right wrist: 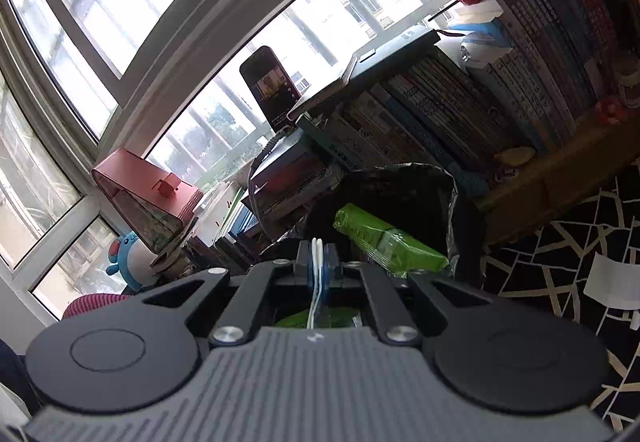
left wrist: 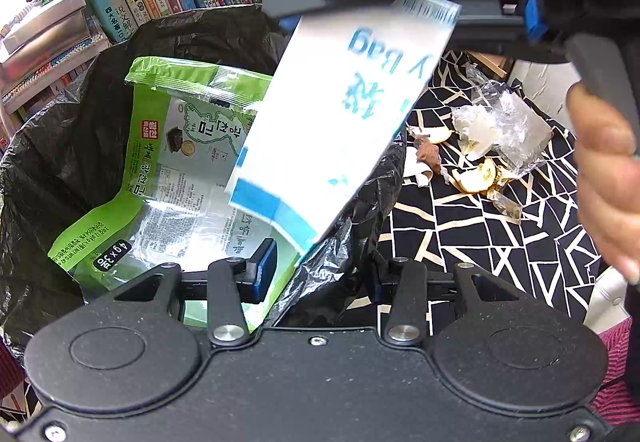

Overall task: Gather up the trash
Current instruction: 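Carry the white wrapper with the right gripper and release it into the trash bag, then return the right gripper to the table and grasp the bread crust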

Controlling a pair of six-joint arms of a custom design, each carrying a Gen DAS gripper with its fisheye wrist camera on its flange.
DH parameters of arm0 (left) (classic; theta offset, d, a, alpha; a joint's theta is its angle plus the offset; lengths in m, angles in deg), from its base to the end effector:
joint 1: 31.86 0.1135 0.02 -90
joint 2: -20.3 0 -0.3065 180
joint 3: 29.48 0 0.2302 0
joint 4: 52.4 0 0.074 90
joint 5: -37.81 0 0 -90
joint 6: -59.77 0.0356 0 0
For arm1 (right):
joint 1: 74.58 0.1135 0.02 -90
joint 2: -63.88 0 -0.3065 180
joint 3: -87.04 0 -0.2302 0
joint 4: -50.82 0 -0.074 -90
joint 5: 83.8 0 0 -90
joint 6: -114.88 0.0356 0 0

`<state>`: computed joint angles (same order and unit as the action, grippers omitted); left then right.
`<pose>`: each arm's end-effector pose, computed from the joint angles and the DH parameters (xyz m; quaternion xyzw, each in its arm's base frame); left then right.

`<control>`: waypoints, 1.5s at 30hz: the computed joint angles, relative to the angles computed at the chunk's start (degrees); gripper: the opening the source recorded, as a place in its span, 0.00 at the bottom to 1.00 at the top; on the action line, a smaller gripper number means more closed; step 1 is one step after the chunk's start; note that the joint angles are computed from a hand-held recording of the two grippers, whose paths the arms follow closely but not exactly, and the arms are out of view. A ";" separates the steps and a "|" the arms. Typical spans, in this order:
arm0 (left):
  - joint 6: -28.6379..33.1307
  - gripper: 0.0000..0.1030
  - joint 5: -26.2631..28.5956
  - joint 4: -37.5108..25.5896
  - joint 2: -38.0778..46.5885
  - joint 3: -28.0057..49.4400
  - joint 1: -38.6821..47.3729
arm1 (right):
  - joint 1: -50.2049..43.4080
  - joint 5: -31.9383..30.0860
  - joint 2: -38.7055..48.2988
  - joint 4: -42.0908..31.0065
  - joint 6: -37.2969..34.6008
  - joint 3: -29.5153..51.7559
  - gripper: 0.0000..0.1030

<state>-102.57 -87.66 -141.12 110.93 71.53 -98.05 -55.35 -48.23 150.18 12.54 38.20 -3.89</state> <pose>0.1281 -0.2392 0.3606 -0.0817 0.9445 0.0168 0.3177 0.2806 0.1285 0.3755 -0.2498 0.7788 0.5044 0.2769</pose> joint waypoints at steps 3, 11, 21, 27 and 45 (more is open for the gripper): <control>-0.09 0.42 -0.01 -0.22 0.08 0.19 -0.03 | 0.19 0.61 -0.16 -1.83 -1.59 -0.56 0.13; -0.16 0.42 -0.06 -0.34 0.12 0.28 -0.09 | -0.53 1.53 0.18 -1.63 -0.64 -0.75 0.36; -0.28 0.42 -0.06 -0.49 0.11 0.34 -0.16 | -0.80 4.25 -0.09 -1.42 -0.71 -0.62 0.50; -0.30 0.42 -0.07 -0.48 0.12 0.35 -0.16 | -2.00 7.55 -0.79 -0.14 -0.77 -0.48 0.61; -0.39 0.43 0.09 -0.49 -0.04 0.30 -0.16 | -5.24 35.79 4.71 -1.20 -1.58 0.16 0.82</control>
<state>-102.95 -87.58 -141.61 110.90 71.83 -98.21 -60.59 -12.44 154.89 11.34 36.62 -3.74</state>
